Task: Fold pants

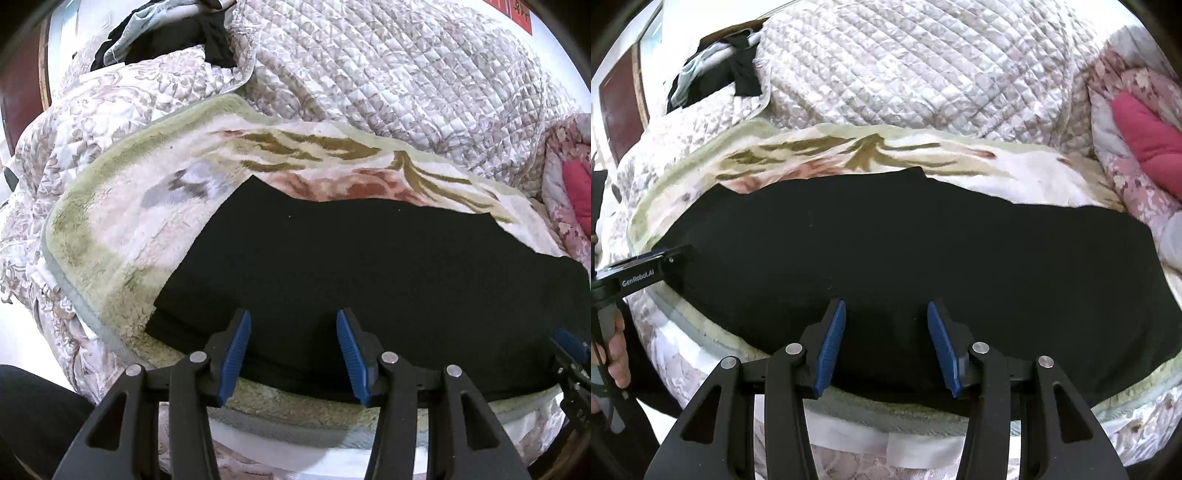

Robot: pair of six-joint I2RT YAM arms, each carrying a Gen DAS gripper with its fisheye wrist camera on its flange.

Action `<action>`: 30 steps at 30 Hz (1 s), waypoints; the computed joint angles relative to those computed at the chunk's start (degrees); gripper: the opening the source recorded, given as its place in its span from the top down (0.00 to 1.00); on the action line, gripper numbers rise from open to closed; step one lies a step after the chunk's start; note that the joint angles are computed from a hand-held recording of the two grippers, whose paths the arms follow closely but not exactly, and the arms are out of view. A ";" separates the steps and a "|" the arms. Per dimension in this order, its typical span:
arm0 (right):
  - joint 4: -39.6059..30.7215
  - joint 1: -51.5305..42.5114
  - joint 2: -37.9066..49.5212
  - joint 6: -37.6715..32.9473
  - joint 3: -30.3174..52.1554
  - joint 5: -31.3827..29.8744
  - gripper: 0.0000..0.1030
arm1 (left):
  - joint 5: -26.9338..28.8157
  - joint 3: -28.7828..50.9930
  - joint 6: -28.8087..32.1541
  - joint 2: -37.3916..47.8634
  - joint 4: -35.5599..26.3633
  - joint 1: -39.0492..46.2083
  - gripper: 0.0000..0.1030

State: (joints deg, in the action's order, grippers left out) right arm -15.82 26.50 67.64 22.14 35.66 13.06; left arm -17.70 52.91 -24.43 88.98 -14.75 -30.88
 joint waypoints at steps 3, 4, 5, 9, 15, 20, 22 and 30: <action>-0.27 -0.69 1.87 0.10 0.44 -0.98 0.54 | -0.40 0.15 0.13 0.25 0.17 -0.68 0.50; -0.26 -0.41 2.00 -0.26 0.57 -0.49 0.54 | -0.47 0.29 0.23 0.50 0.02 -0.90 0.50; -0.25 -0.43 2.08 -0.61 0.65 -0.34 0.54 | -0.27 0.56 0.46 1.05 -0.16 -1.02 0.50; 0.89 -0.89 0.26 0.03 -0.25 -0.17 0.54 | -0.19 0.54 0.99 1.29 0.21 -0.90 0.50; 1.16 -0.23 -1.79 0.32 -0.85 1.27 0.54 | -1.84 -1.14 1.48 -1.24 2.10 -1.79 0.50; 1.20 2.28 -1.96 -1.00 -0.77 2.36 0.54 | -0.22 -1.88 2.89 -2.00 2.73 -3.70 0.50; 0.58 2.66 -0.44 -1.65 -0.17 1.31 0.54 | 3.30 -1.40 3.26 -0.87 1.70 -3.53 0.50; -0.34 2.96 0.28 -1.34 -0.22 -0.10 0.53 | 3.20 -5.02 2.41 -4.69 1.79 -4.88 0.50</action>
State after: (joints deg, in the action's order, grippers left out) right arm -16.16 29.46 67.92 20.80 35.43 12.96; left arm -14.50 47.88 -22.03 84.29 -12.96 -35.76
